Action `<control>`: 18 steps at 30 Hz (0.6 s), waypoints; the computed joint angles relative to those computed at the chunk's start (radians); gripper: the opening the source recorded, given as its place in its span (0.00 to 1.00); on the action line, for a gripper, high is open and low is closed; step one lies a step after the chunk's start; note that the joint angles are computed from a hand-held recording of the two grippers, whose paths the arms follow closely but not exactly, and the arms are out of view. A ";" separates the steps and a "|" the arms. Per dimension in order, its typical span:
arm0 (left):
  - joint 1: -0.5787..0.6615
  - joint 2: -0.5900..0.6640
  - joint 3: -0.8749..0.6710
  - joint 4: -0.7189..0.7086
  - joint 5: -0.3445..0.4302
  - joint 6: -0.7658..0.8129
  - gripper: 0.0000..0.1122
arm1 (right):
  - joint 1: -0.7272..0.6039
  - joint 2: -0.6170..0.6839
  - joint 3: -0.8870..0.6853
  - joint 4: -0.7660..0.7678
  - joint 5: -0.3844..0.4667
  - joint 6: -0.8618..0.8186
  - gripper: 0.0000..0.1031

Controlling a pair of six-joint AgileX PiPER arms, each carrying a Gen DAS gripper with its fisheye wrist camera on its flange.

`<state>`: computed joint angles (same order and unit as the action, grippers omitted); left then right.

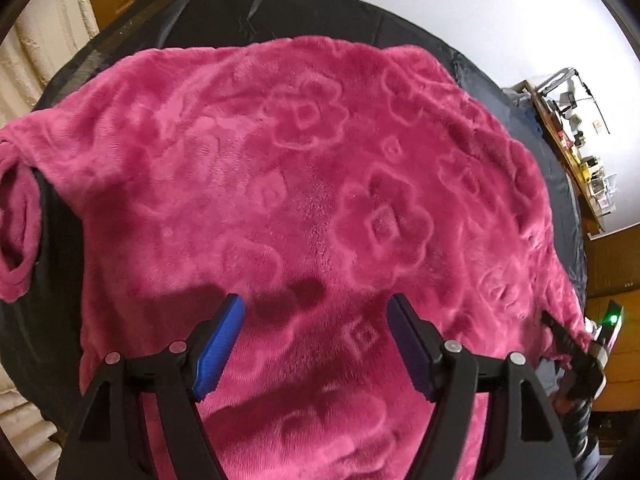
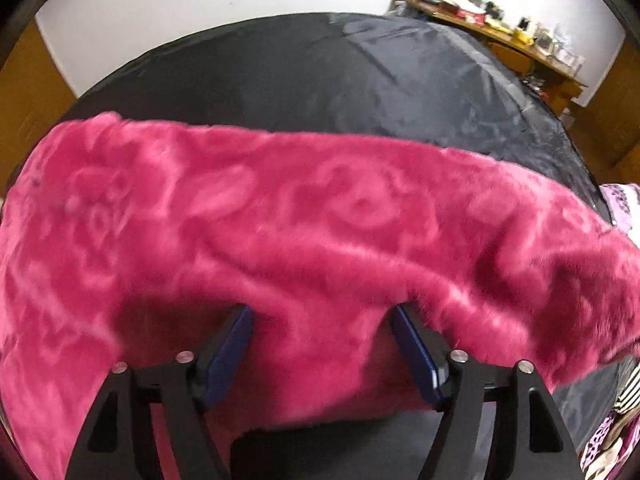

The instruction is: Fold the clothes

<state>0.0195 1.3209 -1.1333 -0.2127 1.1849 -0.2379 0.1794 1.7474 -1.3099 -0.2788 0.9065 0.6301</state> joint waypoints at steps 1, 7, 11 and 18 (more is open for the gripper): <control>0.004 0.010 0.000 -0.007 -0.004 0.005 0.69 | -0.009 0.027 -0.026 -0.017 -0.004 0.008 0.84; 0.001 0.062 -0.008 -0.052 -0.023 0.029 0.69 | -0.107 0.241 -0.319 -0.077 0.069 -0.026 0.98; -0.036 0.072 0.000 -0.065 -0.042 0.029 0.69 | -0.161 0.411 -0.606 -0.081 0.178 -0.137 0.98; -0.071 0.107 -0.021 -0.044 -0.055 0.018 0.69 | -0.168 0.337 -0.587 -0.005 0.163 -0.194 0.98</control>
<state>-0.0518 1.4279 -1.1547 -0.2562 1.1298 -0.2197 0.0118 2.0846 -1.8970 -0.2839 1.0696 0.4364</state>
